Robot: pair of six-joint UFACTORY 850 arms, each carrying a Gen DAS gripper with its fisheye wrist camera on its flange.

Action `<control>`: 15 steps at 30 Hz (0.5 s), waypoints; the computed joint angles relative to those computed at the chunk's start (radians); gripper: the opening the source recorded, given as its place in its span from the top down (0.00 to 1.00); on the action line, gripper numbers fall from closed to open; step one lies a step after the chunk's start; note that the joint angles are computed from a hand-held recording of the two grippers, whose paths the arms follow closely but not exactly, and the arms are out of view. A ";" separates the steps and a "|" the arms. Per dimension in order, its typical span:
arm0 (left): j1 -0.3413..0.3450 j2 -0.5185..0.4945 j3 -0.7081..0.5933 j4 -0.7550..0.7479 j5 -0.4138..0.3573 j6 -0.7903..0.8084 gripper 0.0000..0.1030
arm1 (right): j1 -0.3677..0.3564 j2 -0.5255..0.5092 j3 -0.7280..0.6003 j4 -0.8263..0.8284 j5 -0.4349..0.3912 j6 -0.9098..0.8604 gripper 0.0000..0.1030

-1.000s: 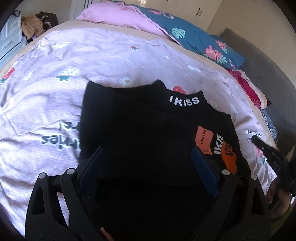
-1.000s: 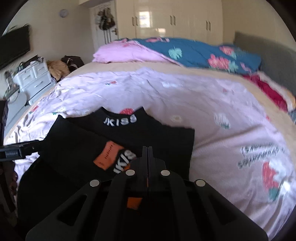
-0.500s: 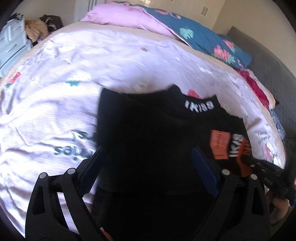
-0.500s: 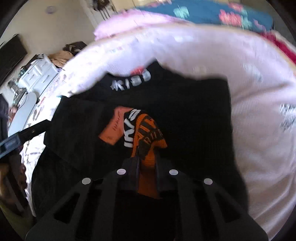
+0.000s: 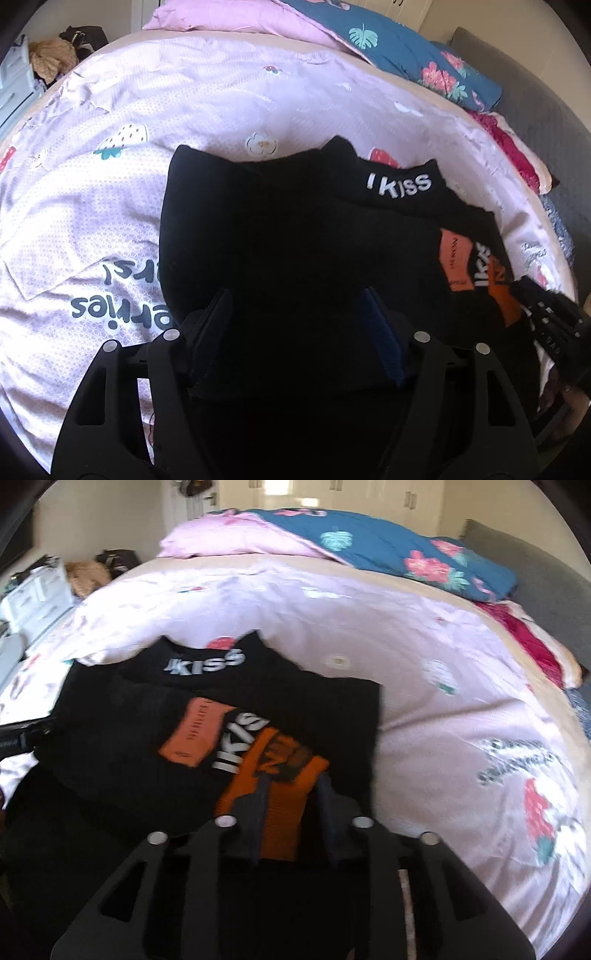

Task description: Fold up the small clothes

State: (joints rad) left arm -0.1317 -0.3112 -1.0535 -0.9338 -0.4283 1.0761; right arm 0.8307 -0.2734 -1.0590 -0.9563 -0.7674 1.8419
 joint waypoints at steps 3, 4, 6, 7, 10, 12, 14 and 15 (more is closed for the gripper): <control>0.000 -0.001 0.004 0.023 0.010 -0.010 0.38 | 0.007 0.009 0.009 -0.029 -0.027 0.068 0.50; -0.001 -0.004 0.004 0.038 0.014 -0.022 0.38 | 0.005 0.017 0.015 -0.051 -0.002 0.099 0.50; 0.000 -0.012 0.001 0.056 0.013 -0.038 0.38 | -0.004 0.019 0.013 -0.085 0.072 0.117 0.50; 0.001 -0.014 0.002 0.054 0.013 -0.033 0.38 | -0.007 0.018 0.010 -0.095 0.102 0.115 0.50; 0.003 -0.018 0.006 0.040 0.014 -0.012 0.38 | -0.032 0.003 -0.006 -0.097 0.252 0.081 0.44; 0.007 -0.020 0.006 0.029 0.008 0.004 0.38 | -0.047 -0.018 -0.026 -0.037 0.311 0.017 0.41; 0.011 -0.020 0.007 0.022 0.003 0.014 0.38 | -0.053 -0.045 -0.050 0.071 0.284 -0.085 0.41; 0.013 -0.020 0.008 0.014 0.001 0.024 0.38 | -0.056 -0.056 -0.058 0.117 0.263 -0.125 0.41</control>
State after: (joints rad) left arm -0.1184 -0.3307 -1.0454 -0.9200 -0.4275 1.1000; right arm 0.7750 -0.3294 -1.1166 -0.8393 -0.5046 1.7165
